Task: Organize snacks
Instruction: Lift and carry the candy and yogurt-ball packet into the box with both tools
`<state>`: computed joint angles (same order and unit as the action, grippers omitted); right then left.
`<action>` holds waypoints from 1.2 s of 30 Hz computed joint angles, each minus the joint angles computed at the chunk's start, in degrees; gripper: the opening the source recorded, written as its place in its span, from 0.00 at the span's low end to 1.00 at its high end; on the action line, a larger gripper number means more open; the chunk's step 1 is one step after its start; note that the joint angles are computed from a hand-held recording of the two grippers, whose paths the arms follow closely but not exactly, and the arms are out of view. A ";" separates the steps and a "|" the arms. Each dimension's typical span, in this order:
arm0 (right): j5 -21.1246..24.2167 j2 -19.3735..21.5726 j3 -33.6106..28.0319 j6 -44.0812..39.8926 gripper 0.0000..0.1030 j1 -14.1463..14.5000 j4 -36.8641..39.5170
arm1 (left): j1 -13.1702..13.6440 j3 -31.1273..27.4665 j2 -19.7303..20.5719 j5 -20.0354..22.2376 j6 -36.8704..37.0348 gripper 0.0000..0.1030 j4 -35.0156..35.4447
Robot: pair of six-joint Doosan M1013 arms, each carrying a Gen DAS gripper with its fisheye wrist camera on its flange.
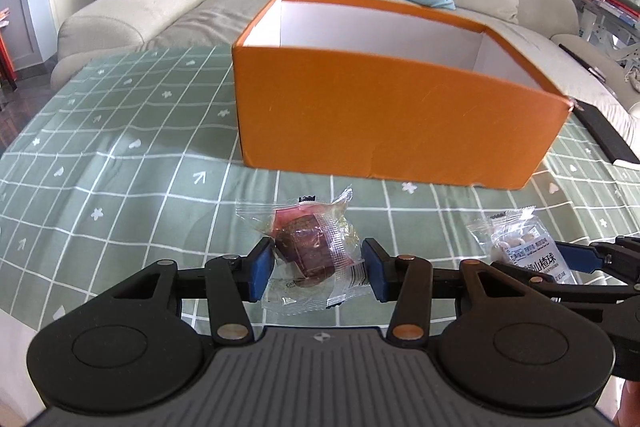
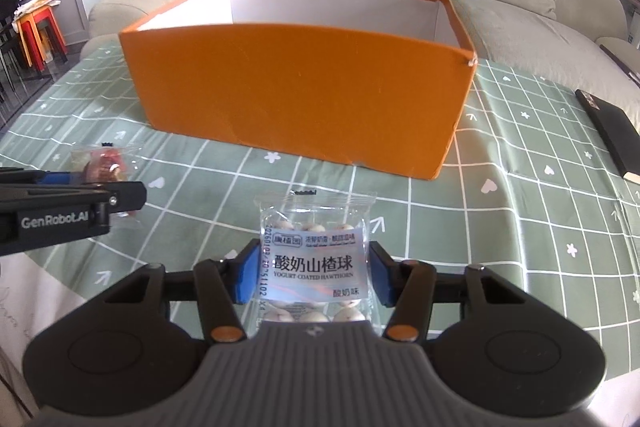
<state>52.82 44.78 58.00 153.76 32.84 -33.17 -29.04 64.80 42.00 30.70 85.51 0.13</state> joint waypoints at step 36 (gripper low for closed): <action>-4.09 -0.36 -7.46 -3.65 0.52 -3.24 -13.77 | -1.88 -14.46 4.66 -6.34 0.37 0.52 6.37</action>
